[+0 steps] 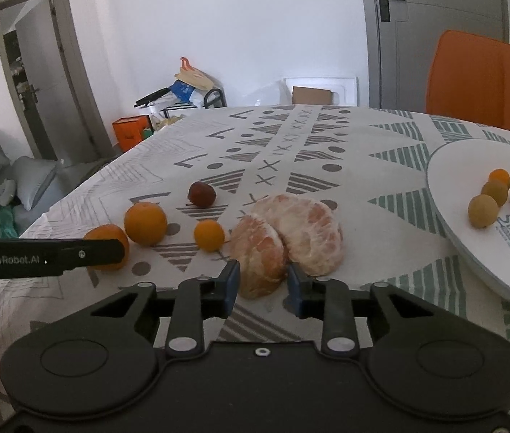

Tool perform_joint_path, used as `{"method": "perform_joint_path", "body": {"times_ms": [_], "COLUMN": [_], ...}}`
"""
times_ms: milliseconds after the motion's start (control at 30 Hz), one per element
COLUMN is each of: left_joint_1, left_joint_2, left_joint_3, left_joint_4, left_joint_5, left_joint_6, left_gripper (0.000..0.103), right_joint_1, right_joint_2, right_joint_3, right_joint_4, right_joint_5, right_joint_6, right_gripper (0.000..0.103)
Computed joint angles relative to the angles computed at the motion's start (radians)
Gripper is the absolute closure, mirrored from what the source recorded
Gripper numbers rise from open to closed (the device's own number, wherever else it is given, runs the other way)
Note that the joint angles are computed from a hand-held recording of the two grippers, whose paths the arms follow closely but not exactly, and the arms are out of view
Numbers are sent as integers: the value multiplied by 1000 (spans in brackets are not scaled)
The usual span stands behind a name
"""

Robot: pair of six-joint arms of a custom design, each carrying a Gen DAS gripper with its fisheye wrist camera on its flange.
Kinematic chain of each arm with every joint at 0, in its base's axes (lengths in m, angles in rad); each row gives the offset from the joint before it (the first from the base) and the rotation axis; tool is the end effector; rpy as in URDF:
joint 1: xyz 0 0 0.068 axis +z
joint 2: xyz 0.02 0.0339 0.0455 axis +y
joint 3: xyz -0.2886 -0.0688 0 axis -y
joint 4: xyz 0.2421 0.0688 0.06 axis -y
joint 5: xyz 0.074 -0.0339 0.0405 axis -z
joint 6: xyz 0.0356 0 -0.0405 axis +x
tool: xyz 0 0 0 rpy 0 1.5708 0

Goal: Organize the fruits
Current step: 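Grasp the peeled pink pomelo piece with the right tool, then carry the orange with the left tool while the right tool carries the pomelo onto the plate, then open both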

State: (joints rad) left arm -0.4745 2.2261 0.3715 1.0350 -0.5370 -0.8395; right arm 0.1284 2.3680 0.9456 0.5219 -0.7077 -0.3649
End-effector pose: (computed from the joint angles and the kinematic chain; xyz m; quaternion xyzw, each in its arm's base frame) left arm 0.2370 -0.1013 0.0167 -0.2585 0.8644 -0.0206 0.4308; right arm 0.3782 0.0722 0.0054 -0.3268 0.8312 0.2885 0.3450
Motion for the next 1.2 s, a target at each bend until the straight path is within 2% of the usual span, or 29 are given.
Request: {"method": "perform_joint_path", "body": {"times_ms": [300, 467, 533, 567, 667, 933, 1200], "left_joint_1": [2, 3, 5, 8, 2, -28, -42], "left_joint_2": [40, 45, 42, 39, 27, -21, -56], "left_joint_3": [17, 11, 6, 4, -3, 5, 72], "left_joint_4": [35, 53, 57, 57, 55, 27, -32], "left_joint_5": [-9, -8, -4, -1, -2, -19, -13], "left_joint_6": [18, 21, 16, 15, 8, 30, 94], "left_gripper": [62, 62, 63, 63, 63, 63, 63], "right_joint_1": [32, 52, 60, 62, 53, -9, -93], "right_joint_2": [15, 22, 20, 17, -1, -55, -82], "right_joint_3": [17, 9, -9, -16, -16, -104, -114], "right_joint_4": [29, 72, 105, 111, 66, 155, 194], "right_joint_5": [28, 49, 73, 78, 59, 19, -9], "right_joint_6": [-10, -20, -31, -42, -55, -9, 29], "right_gripper": [56, 55, 59, 68, 71, 72, 72]}}
